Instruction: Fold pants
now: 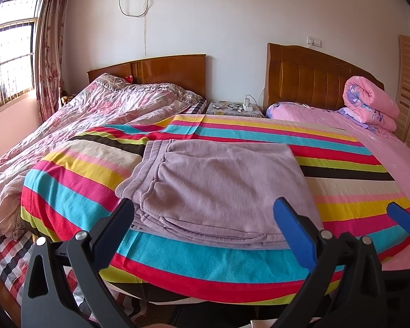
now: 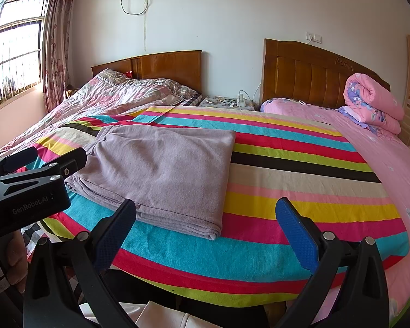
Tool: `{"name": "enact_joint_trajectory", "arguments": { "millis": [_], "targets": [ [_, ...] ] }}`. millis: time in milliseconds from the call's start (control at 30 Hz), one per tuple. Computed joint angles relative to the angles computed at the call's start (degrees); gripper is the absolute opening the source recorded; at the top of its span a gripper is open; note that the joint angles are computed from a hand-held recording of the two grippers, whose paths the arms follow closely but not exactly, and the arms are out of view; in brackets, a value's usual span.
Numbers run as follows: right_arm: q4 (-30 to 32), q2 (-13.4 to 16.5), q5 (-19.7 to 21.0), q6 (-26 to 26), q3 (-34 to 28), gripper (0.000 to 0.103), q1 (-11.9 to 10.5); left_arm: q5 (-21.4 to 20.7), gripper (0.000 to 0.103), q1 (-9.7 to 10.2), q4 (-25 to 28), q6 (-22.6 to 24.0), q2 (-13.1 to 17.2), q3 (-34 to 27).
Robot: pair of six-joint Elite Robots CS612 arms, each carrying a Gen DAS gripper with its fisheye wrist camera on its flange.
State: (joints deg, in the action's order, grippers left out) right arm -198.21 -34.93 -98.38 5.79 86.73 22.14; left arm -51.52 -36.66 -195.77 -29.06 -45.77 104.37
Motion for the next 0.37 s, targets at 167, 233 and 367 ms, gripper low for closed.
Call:
{"name": "enact_joint_trajectory", "arguments": {
  "millis": [167, 233, 367],
  "targets": [
    [0.0, 0.0, 0.0, 0.0, 0.0, 0.099, 0.0, -0.2, 0.102, 0.05, -0.4, -0.2, 0.1, 0.0],
    [0.0, 0.0, 0.1, 0.0, 0.0, 0.099, -0.1, -1.2, 0.102, 0.24, -0.1, -0.2, 0.0, 0.0],
    [0.0, 0.0, 0.1, 0.1, 0.0, 0.099, -0.1, -1.7, 0.102, 0.33, 0.3, -0.5, 0.0, -0.1]
  ]
}}
